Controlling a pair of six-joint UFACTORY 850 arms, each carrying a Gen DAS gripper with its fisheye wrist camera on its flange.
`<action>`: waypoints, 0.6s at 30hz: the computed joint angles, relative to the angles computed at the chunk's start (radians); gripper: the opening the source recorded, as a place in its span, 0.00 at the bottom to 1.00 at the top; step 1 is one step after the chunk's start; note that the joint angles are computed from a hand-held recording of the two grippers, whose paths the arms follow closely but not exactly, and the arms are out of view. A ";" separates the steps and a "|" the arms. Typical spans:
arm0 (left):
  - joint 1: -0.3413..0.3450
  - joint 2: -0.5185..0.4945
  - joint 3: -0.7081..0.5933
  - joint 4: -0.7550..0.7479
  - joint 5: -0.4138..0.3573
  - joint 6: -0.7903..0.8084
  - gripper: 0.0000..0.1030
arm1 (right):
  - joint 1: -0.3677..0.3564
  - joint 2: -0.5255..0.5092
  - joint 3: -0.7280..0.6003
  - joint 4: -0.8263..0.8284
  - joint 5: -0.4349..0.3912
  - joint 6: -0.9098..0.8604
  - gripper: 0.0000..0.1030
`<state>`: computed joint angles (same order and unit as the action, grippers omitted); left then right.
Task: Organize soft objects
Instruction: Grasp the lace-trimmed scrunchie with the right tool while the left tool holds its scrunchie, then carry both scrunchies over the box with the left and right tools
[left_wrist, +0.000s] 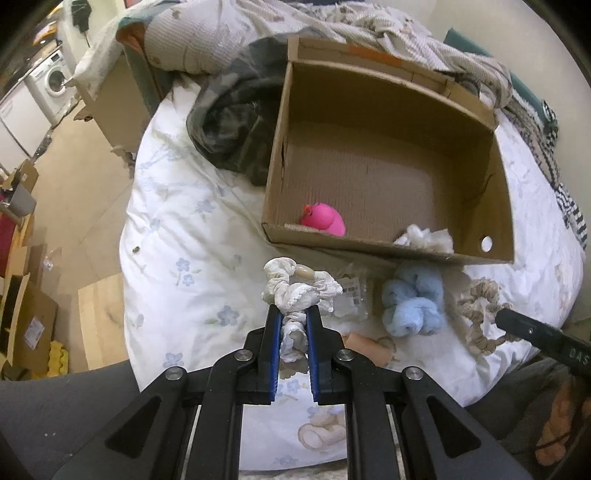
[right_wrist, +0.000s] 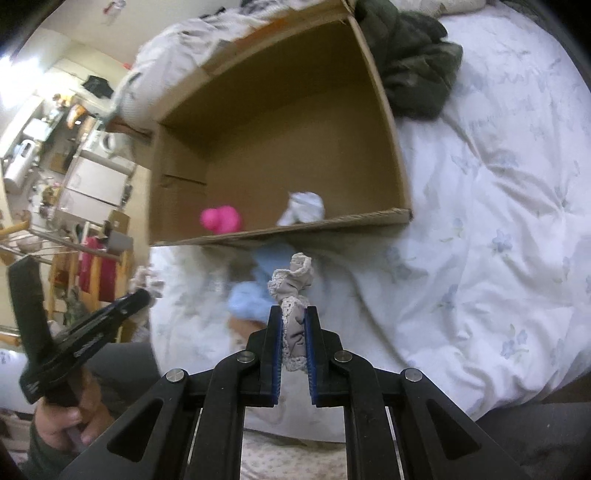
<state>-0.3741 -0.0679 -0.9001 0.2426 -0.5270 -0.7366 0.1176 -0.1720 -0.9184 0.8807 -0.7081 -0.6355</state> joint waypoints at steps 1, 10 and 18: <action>-0.001 0.008 0.000 0.005 0.000 -0.007 0.11 | -0.002 0.012 0.004 0.019 -0.005 -0.015 0.12; -0.008 0.023 -0.073 0.068 0.012 -0.029 0.11 | -0.010 0.082 -0.005 0.191 0.001 -0.173 0.13; 0.011 0.004 -0.142 0.132 0.017 -0.043 0.11 | -0.014 0.069 -0.066 0.296 0.059 -0.278 0.13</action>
<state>-0.3635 -0.0638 -1.0422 0.3749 -0.5098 -0.7796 0.1038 -0.1032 -0.9841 1.1767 -0.6494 -0.9132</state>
